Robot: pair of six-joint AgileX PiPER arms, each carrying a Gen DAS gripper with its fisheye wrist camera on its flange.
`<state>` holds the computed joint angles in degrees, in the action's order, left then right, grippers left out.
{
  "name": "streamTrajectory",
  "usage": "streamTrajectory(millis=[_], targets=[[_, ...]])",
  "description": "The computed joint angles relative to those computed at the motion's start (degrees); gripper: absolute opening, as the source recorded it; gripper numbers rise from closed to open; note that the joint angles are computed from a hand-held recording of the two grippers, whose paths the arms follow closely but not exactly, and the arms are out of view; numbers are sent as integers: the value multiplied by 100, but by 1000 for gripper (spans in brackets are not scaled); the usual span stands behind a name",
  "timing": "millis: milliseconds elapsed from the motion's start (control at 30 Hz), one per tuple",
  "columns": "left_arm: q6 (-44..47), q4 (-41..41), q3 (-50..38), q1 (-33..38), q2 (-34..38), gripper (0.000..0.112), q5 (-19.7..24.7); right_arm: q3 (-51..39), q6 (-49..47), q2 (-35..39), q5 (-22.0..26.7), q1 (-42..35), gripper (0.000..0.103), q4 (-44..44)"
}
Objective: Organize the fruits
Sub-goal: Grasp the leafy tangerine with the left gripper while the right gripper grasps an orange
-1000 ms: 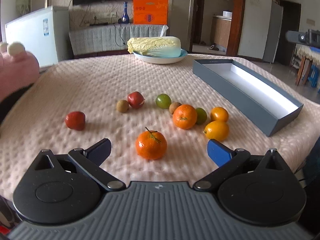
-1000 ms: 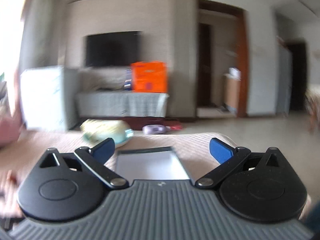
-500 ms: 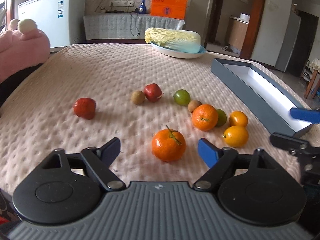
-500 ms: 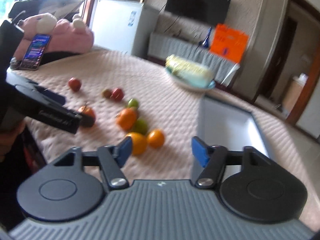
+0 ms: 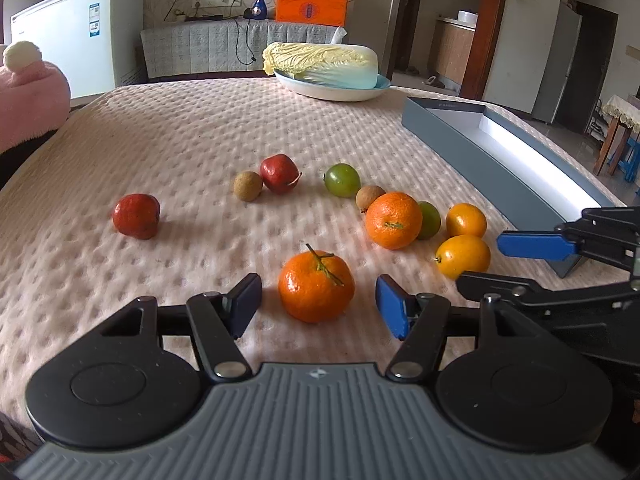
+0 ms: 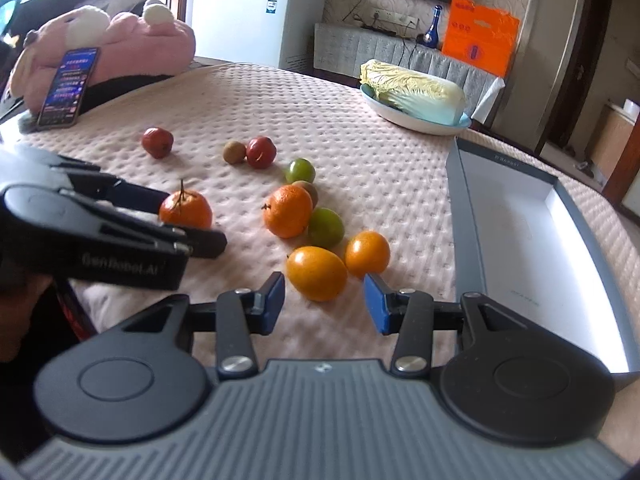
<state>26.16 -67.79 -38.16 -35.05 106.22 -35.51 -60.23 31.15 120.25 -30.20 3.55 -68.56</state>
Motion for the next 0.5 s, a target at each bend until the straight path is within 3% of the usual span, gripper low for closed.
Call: streamTrajectory(millis=[67, 133, 300, 500], targets=[[23, 26, -21, -6, 38, 69, -33, -45, 57, 26, 125, 98, 46, 21], [54, 13, -50, -3, 74, 68, -59, -63, 28, 45, 175, 164, 38, 31], [-90, 143, -49, 53, 82, 67, -53, -127, 55, 93, 216, 190, 38, 70], [119, -67, -136, -8, 135, 50, -119, -132, -36, 118, 246, 211, 38, 78]])
